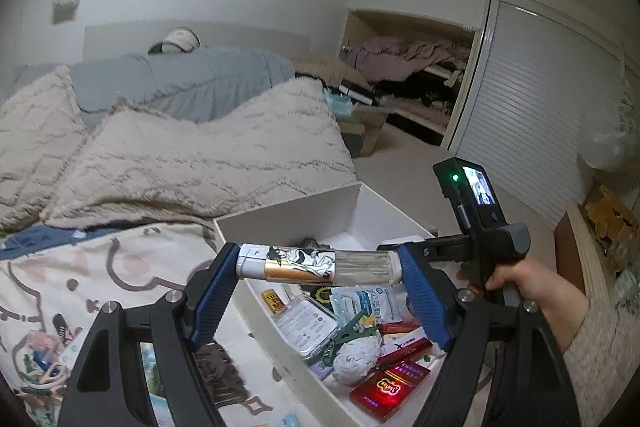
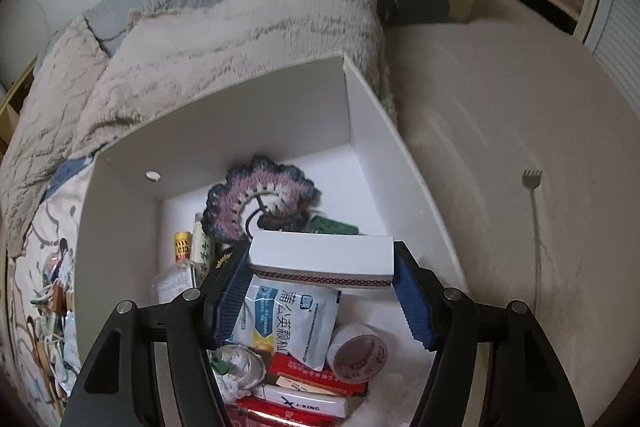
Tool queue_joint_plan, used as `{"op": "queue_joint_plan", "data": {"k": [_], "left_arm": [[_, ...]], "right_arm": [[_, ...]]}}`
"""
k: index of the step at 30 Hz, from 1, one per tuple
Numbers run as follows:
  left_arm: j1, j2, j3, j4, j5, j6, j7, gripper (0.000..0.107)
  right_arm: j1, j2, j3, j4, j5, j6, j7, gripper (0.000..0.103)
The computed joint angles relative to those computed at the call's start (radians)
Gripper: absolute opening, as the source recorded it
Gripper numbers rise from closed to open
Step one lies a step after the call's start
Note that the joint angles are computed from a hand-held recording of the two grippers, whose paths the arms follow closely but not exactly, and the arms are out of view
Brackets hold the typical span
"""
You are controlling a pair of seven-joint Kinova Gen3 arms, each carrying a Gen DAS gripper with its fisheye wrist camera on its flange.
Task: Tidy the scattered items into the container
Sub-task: 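Open the right gripper to drop the white box into the shoe box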
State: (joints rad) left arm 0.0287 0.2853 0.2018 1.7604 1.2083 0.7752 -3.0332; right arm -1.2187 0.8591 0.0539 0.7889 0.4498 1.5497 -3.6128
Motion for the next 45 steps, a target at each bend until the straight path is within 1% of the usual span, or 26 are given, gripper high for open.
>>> {"op": "queue_joint_plan", "data": {"k": [1, 4, 5, 6, 7, 10, 11, 12, 13, 14, 15, 16, 20, 22, 26, 28, 29, 30, 31, 37, 41, 43, 45], "left_arm": [[0.011, 0.007, 0.0, -0.009, -0.016, -0.005, 0.023, 0.08], [0.032, 0.023, 0.009, -0.023, -0.046, -0.026, 0.059, 0.08], [0.037, 0.028, 0.014, -0.025, -0.055, -0.033, 0.066, 0.08], [0.04, 0.034, 0.018, -0.029, -0.064, -0.037, 0.071, 0.08], [0.04, 0.038, 0.022, -0.032, -0.072, -0.04, 0.074, 0.08], [0.034, 0.044, 0.037, -0.024, -0.072, -0.05, 0.055, 0.08], [0.033, 0.046, 0.041, -0.022, -0.071, -0.052, 0.05, 0.08], [0.033, 0.05, 0.043, -0.022, -0.072, -0.053, 0.049, 0.08], [0.034, 0.054, 0.045, -0.022, -0.074, -0.055, 0.05, 0.08], [0.035, 0.058, 0.046, -0.025, -0.079, -0.056, 0.056, 0.08], [0.036, 0.062, 0.047, -0.027, -0.085, -0.057, 0.062, 0.08], [0.036, 0.065, 0.049, -0.027, -0.087, -0.059, 0.065, 0.08], [0.038, 0.08, 0.058, -0.036, -0.1, -0.059, 0.096, 0.08], [0.041, 0.084, 0.062, -0.041, -0.108, -0.061, 0.113, 0.08], [0.042, 0.09, 0.072, -0.048, -0.122, -0.055, 0.133, 0.08], [0.044, 0.09, 0.075, -0.049, -0.129, -0.055, 0.139, 0.08], [0.044, 0.09, 0.075, -0.049, -0.134, -0.054, 0.142, 0.08], [0.043, 0.09, 0.076, -0.05, -0.139, -0.049, 0.147, 0.08], [0.041, 0.09, 0.077, -0.049, -0.142, -0.044, 0.147, 0.08], [0.041, 0.094, 0.081, -0.046, -0.15, -0.043, 0.149, 0.08], [0.046, 0.092, 0.086, -0.033, -0.154, -0.05, 0.128, 0.08], [0.051, 0.09, 0.088, -0.025, -0.157, -0.056, 0.119, 0.08], [0.057, 0.088, 0.089, -0.018, -0.166, -0.06, 0.111, 0.08]], "right_arm": [[0.001, 0.01, 0.014, -0.013, -0.021, 0.005, 0.019, 0.069], [-0.02, 0.047, 0.121, -0.076, -0.119, 0.035, 0.121, 0.069], [-0.018, 0.06, 0.132, -0.103, -0.133, 0.053, 0.162, 0.069], [-0.011, 0.08, 0.124, -0.149, -0.133, 0.087, 0.202, 0.069], [0.002, 0.1, 0.098, -0.195, -0.118, 0.128, 0.243, 0.069], [0.035, 0.155, -0.039, -0.314, -0.014, 0.25, 0.365, 0.069], [0.039, 0.172, -0.066, -0.354, 0.009, 0.29, 0.406, 0.069], [0.038, 0.191, -0.075, -0.397, 0.018, 0.331, 0.446, 0.069], [0.034, 0.206, -0.065, -0.436, 0.01, 0.365, 0.487, 0.069], [0.028, 0.214, -0.037, -0.456, -0.015, 0.382, 0.522, 0.069], [0.02, 0.214, 0.003, -0.457, -0.055, 0.383, 0.547, 0.069], [0.016, 0.206, 0.026, -0.44, -0.083, 0.371, 0.565, 0.069], [0.006, 0.18, 0.029, -0.375, -0.1, 0.314, 0.601, 0.069], [0.011, 0.19, 0.025, -0.391, -0.105, 0.308, 0.626, 0.069], [0.017, 0.233, 0.035, -0.479, -0.117, 0.35, 0.667, 0.069], [0.018, 0.233, 0.04, -0.484, -0.124, 0.351, 0.657, 0.07], [0.018, 0.233, 0.042, -0.486, -0.127, 0.352, 0.653, 0.077], [0.018, 0.234, 0.044, -0.489, -0.127, 0.352, 0.654, 0.086], [0.015, 0.235, 0.047, -0.491, -0.125, 0.349, 0.658, 0.089], [0.003, 0.202, 0.049, -0.423, -0.117, 0.301, 0.637, 0.09], [-0.009, 0.147, 0.047, -0.312, -0.097, 0.228, 0.577, 0.09], [-0.019, 0.139, 0.052, -0.298, -0.074, 0.229, 0.556, 0.09], [-0.029, 0.146, 0.062, -0.312, -0.049, 0.259, 0.539, 0.09]]}}
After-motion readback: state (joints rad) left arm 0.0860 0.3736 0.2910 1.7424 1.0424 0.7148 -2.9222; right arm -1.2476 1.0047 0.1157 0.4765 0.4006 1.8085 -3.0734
